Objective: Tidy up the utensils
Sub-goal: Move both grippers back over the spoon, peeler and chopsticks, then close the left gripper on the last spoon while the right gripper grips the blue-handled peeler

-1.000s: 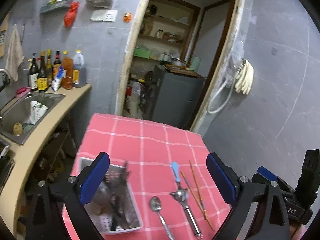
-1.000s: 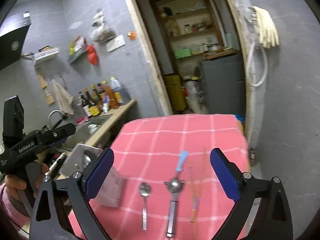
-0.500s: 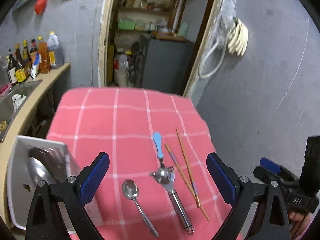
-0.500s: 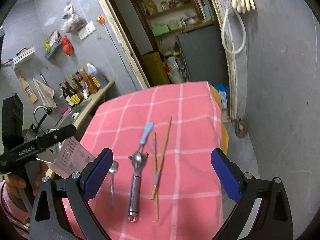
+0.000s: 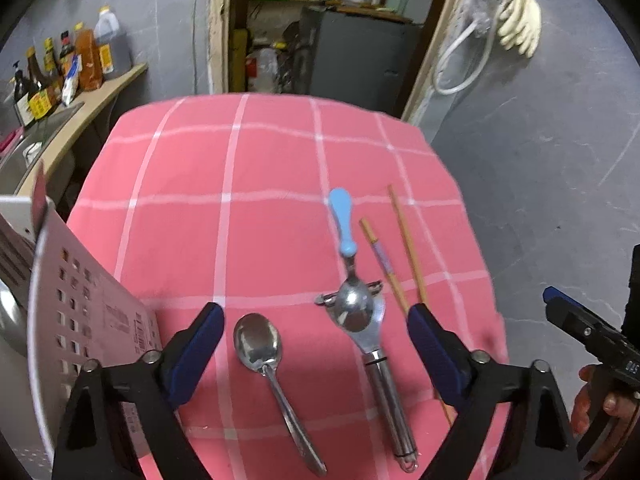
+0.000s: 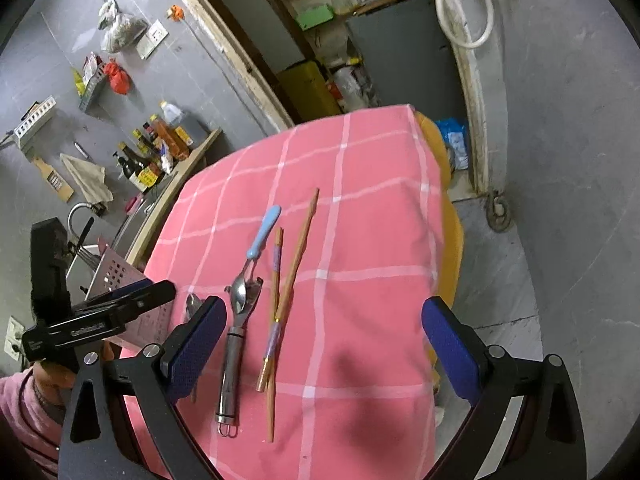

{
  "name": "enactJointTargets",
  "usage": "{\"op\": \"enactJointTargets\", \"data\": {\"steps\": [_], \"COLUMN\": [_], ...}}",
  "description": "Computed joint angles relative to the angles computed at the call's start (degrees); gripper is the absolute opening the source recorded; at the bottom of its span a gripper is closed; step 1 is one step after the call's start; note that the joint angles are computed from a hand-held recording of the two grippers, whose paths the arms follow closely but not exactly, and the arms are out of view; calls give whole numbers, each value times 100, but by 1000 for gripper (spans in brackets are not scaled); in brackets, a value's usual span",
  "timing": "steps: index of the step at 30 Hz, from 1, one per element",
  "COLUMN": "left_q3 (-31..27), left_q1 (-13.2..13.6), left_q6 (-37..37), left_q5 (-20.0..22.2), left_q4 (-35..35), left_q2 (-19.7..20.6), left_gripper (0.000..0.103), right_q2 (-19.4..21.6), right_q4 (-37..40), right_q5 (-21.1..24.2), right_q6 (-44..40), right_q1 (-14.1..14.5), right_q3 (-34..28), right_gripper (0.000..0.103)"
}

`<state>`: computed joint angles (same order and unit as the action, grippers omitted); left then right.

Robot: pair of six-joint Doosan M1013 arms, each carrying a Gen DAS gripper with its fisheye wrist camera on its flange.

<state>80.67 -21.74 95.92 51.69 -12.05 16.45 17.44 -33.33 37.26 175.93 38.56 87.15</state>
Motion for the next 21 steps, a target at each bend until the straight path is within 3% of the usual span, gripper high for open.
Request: {"op": "enactJointTargets", "data": {"steps": [3,10,19,21], "left_q3": [-15,-52,-97,-87], "left_q1": [-18,-36,10,7], "left_q6": [-239,-716,-1006,-994], "left_q5": [122,366,560,554], "left_q4": [145,454,480,454], "left_q2": [75,206,338,345], "left_gripper": [77,65,59,57], "right_q2": [64,241,597,677], "right_q4": [320,1220,2532,2815], "right_q5": [-259,-756,-984,-985], "right_q6": [-413,-1456,-2923,-3222], "right_q1": [-72,-232,-359,-387], "right_q3": [-23,-146,-506,-585], "right_gripper": [91,54,33,32]}}
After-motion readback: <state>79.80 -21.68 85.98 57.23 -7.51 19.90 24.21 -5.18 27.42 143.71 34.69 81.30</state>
